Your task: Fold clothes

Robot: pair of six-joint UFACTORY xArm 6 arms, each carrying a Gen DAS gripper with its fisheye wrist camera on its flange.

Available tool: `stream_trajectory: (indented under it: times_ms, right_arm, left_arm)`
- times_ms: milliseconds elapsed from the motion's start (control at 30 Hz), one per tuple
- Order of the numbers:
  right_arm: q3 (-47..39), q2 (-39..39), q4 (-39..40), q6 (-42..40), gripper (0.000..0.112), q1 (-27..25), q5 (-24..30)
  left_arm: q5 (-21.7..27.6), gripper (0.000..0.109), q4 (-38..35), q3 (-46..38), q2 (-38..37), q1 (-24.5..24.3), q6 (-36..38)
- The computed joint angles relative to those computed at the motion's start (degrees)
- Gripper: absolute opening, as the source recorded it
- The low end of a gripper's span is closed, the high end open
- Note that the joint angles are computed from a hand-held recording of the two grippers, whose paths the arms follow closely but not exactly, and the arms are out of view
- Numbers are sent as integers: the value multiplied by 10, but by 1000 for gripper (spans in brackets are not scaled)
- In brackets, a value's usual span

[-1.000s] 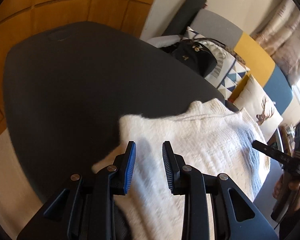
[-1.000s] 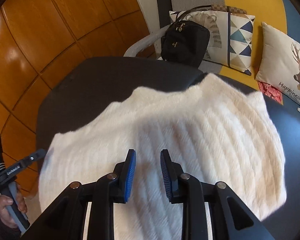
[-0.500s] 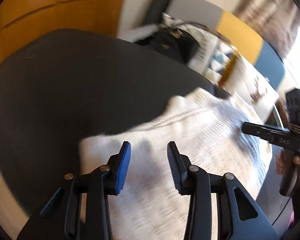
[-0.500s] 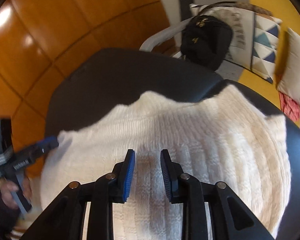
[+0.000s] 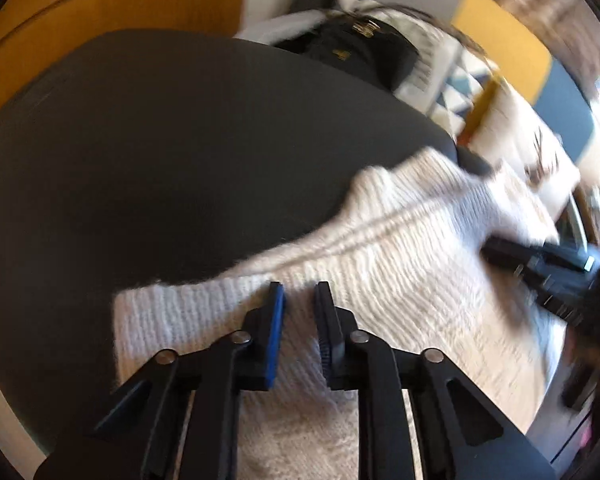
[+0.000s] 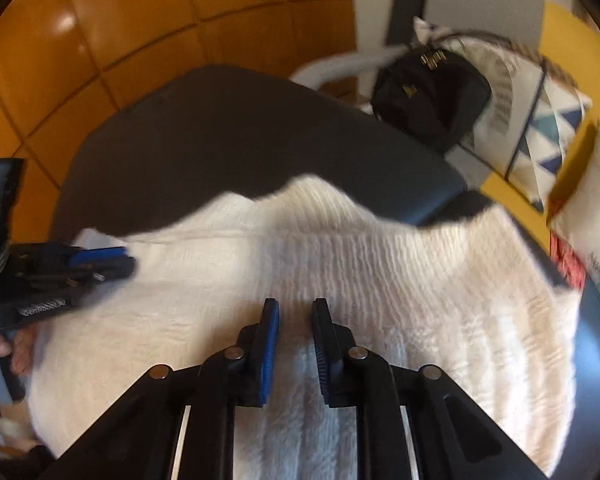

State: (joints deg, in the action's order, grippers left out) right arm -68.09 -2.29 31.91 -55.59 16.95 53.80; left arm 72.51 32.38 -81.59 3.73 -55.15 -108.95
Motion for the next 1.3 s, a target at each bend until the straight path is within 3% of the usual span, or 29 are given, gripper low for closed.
stream_trajectory:
  times_ms: [100, 133, 233, 333, 400, 533, 733, 833, 1000, 1100, 1167, 1233, 1300]
  right_arm:
    - [11, -11, 15, -6, 15, 3, -11]
    - [1, -10, 30, -7, 16, -5, 12]
    - [-47, 12, 77, -15, 24, -40, 123]
    - [-57, 21, 74, -22, 25, -44, 145]
    - [-56, 31, 41, -2, 25, -26, 121]
    - [-23, 19, 13, 14, 25, 13, 36]
    - [-45, 14, 19, 8, 25, -23, 37]
    - [-85, 57, -9, 40, 25, -44, 16]
    - [-141, 123, -26, 98, 25, -53, 14]
    - [-137, 101, 0, 81, 25, -68, 43]
    - [-108, 66, 15, 53, 25, -83, 44]
    - [-60, 23, 30, 19, 25, -101, 36]
    - [-16, -8, 34, 0, 26, -118, 20]
  left_arm:
    - [17, 17, 28, 11, -16, -20, -45]
    - [19, 17, 37, 17, -22, -26, -58]
    - [-32, 20, 62, 42, -41, -32, -53]
    - [-50, 24, 52, 17, -16, -27, 17]
    - [-34, 24, 26, -8, 9, -16, 60]
    - [-10, 24, 14, 0, 3, -12, 27]
    - [19, 27, 40, 26, -35, -47, -19]
    - [49, 28, 45, 9, -23, -71, -11]
    - [76, 35, 36, -13, 4, -67, 8]
    - [102, 35, 44, -27, 5, -84, -15]
    - [121, 36, 53, -48, 18, -99, -24]
    - [137, 46, 64, -74, 39, -115, -29]
    - [152, 46, 72, -102, 60, -129, -32]
